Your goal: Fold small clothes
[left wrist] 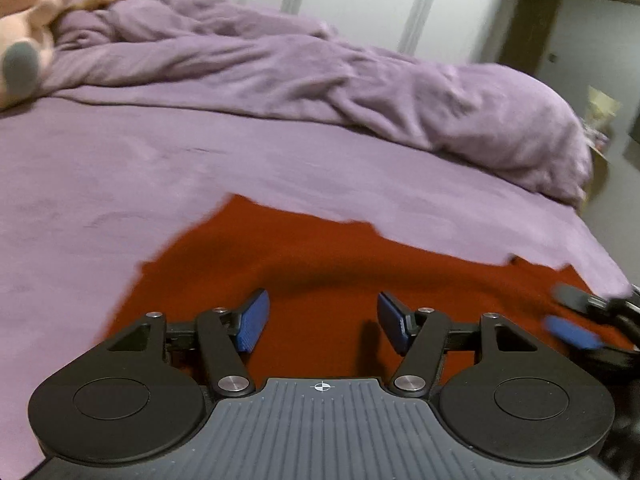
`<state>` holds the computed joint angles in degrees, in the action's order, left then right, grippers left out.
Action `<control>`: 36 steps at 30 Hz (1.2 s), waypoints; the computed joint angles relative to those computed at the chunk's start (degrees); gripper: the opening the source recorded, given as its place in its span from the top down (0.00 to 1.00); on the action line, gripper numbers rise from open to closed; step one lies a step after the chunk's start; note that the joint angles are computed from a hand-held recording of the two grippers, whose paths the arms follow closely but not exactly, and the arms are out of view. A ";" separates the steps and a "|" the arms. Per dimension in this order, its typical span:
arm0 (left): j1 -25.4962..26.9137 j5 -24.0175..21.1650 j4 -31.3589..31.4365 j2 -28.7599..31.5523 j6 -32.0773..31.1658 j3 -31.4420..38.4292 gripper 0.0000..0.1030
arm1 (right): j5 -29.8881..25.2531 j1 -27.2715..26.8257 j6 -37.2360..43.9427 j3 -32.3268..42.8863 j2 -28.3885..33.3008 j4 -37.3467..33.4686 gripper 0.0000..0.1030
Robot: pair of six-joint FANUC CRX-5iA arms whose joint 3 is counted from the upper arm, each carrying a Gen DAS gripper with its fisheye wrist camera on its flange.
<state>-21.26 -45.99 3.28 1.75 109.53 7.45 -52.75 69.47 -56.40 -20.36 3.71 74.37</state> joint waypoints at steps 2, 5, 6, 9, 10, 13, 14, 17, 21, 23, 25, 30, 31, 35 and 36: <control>1.10 -0.55 0.28 -0.28 0.44 -0.36 0.36 | -10.70 3.41 8.98 0.74 -1.69 -6.05 0.59; 2.25 -1.66 -0.87 -0.95 3.10 -0.39 0.36 | -22.53 6.45 14.23 1.99 -3.20 -11.61 0.59; 2.59 -2.32 -0.91 -1.12 3.77 -0.24 0.35 | -25.37 7.21 13.90 2.55 -3.29 -12.87 0.59; 2.50 -6.87 -3.06 -0.42 6.24 2.58 0.29 | -29.75 8.31 17.22 6.11 -1.40 -15.91 0.58; 2.88 -7.48 -1.77 -0.78 5.29 2.46 0.29 | -31.64 8.44 20.24 9.06 0.56 -17.21 0.57; 2.39 -8.14 -0.62 -0.62 2.16 4.00 0.29 | -33.40 8.41 26.48 14.95 5.53 -16.43 0.43; 1.91 -7.75 -0.59 -0.36 0.61 4.63 0.28 | -33.23 8.47 28.90 16.59 6.59 -16.33 0.43; -0.32 -6.75 -2.69 1.59 -0.74 7.40 0.22 | -29.72 6.80 38.06 23.19 11.23 -17.46 0.43; -2.86 -10.01 -5.72 7.76 0.37 14.43 0.21 | -28.82 3.73 53.75 35.13 19.67 -24.62 0.53; -3.43 -13.28 -6.16 11.01 -0.07 17.96 0.21 | -32.36 2.70 58.02 39.15 23.50 -24.83 0.54; -4.41 -15.79 -8.98 13.07 -0.61 20.60 0.21 | -34.45 1.84 60.18 40.35 25.24 -23.68 0.54; -5.33 -16.87 -11.19 15.25 -4.46 23.22 0.14 | -35.37 -0.49 60.67 38.89 24.98 -22.38 0.54; -5.32 -17.00 -11.23 15.55 -4.82 23.56 0.13 | -35.18 -0.83 60.81 38.23 24.73 -22.05 0.53; -4.60 -17.18 -9.93 16.70 -5.43 24.63 0.09 | -32.73 -2.18 59.02 34.75 22.61 -21.59 0.46; -4.32 -16.96 -9.44 16.83 -5.39 24.55 0.08 | -32.64 -2.48 58.70 34.37 22.42 -21.51 0.45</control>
